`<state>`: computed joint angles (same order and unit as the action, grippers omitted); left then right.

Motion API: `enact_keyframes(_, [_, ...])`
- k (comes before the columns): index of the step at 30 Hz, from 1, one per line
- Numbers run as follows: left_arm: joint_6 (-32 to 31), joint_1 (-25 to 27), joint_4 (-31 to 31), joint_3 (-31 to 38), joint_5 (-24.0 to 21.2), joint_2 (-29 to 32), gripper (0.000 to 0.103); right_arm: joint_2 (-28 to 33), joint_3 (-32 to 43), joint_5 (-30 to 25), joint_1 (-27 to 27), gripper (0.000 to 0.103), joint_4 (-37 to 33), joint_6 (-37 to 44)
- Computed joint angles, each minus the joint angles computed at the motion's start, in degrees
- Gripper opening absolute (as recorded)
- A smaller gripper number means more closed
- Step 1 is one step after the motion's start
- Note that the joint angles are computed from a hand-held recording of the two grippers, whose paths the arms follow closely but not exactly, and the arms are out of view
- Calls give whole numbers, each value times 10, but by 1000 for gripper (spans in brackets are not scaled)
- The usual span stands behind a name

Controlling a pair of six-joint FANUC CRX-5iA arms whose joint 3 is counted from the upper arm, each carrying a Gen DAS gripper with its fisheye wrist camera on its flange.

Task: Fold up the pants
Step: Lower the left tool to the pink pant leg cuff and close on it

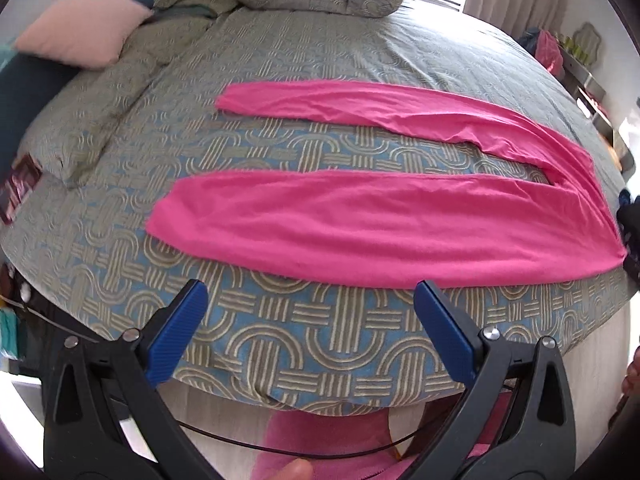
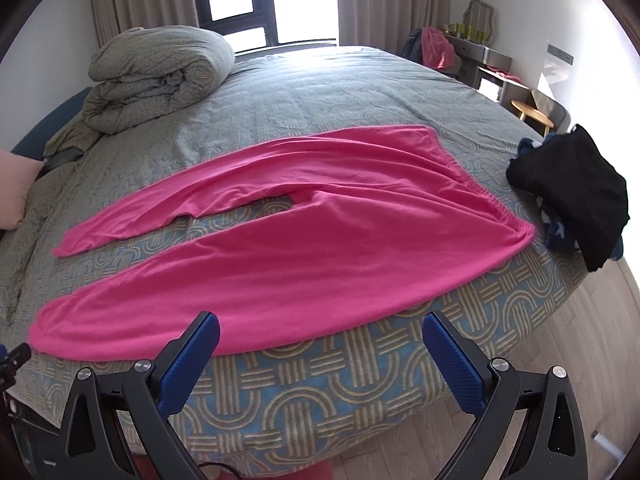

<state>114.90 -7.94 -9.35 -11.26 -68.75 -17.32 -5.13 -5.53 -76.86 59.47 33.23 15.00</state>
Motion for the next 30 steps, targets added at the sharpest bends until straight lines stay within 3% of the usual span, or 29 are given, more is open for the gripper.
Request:
enact_keyframes(3, [-34,109,117,-80,28,-40,102,-49,-40,44,-38,95,-57,-38])
enact_keyframes(5, [-70,181,210,-136,49,-58,100,-70,-53,66,-69,77,-111,-52])
enact_keyframes(8, [-87,237,276,-175,68,-55,85,-77,-58,83,-107,55,-174,-43])
enact_keyframes(10, [-86,257,295,-188,85,-51,69,-82,-64,95,-125,53,-198,-43])
enact_keyframes(14, [-93,279,329,-200,105,-36,69,-95,-84,116,-137,53,-203,-71])
enact_keyframes(22, [-68,307,323,-208,98,-25,69,-101,-103,108,-155,53,-184,-96])
enact_keyframes(26, [-63,314,325,-212,125,-23,69,-91,-101,117,-176,53,-193,-83])
enact_keyframes(27, [-63,313,323,-209,129,-19,65,-90,-102,121,-182,53,-195,-84])
enact_keyframes(28, [-71,312,329,-209,138,-14,50,-87,-101,126,-190,53,-197,-85])
enact_keyframes(30, [-91,313,347,-208,141,-2,30,-86,-102,132,-205,53,-202,-99])
